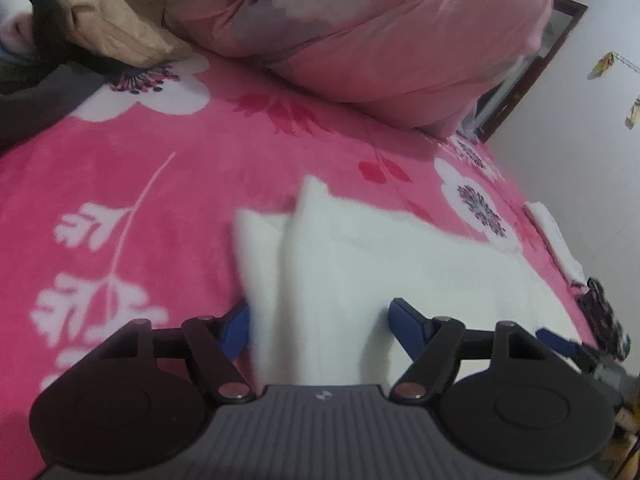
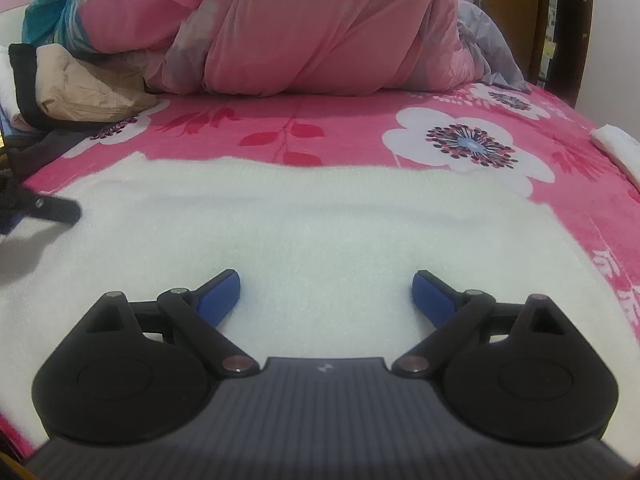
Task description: Fold clothes
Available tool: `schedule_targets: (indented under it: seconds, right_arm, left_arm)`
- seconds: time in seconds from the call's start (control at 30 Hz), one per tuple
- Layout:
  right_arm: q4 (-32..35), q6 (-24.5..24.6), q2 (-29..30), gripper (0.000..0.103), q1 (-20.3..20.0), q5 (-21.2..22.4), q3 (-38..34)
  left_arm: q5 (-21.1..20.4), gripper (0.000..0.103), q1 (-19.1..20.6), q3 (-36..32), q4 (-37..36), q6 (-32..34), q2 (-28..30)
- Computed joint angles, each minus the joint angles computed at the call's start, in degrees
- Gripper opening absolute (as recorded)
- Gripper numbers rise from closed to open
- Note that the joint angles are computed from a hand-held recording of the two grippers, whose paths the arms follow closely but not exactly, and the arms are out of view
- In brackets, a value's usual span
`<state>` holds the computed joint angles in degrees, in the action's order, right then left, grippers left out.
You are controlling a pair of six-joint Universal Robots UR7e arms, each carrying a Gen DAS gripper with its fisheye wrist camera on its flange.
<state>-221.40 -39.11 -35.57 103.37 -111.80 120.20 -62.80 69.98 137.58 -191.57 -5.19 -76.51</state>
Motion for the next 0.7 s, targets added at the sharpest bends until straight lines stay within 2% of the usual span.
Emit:
schedule_targets:
  seconds: [0.1, 0.2, 0.37, 0.53, 0.7]
  right_arm:
    - [-0.3, 0.0, 0.1, 0.095, -0.2, 0.4, 0.1]
    - [-1.0, -0.3, 0.4, 0.096, -0.5, 0.9, 0.2]
    - [-1.8, -0.5, 0.7, 0.096, -0.7, 1.5, 0.4]
    - [-2.3, -0.8, 0.9, 0.097, -0.9, 1.8, 0.4]
    - [-2.3, -0.6, 0.9, 0.097, -0.8, 1.7, 0.4]
  left_arm:
    - [-0.6, 0.060, 0.0, 1.1, 0.4, -2.6, -1.3]
    - [-0.7, 0.057, -0.8, 3.4, 1.3, -5.2, -3.5]
    - [-0.8, 0.056, -2.6, 7.9, 1.3, -8.5, -6.4]
    - [-1.3, 0.056, -2.8, 9.2, -1.5, -8.8, -5.8]
    - [-5.5, 0.057, 0.4, 6.4, -1.4, -7.5, -4.2]
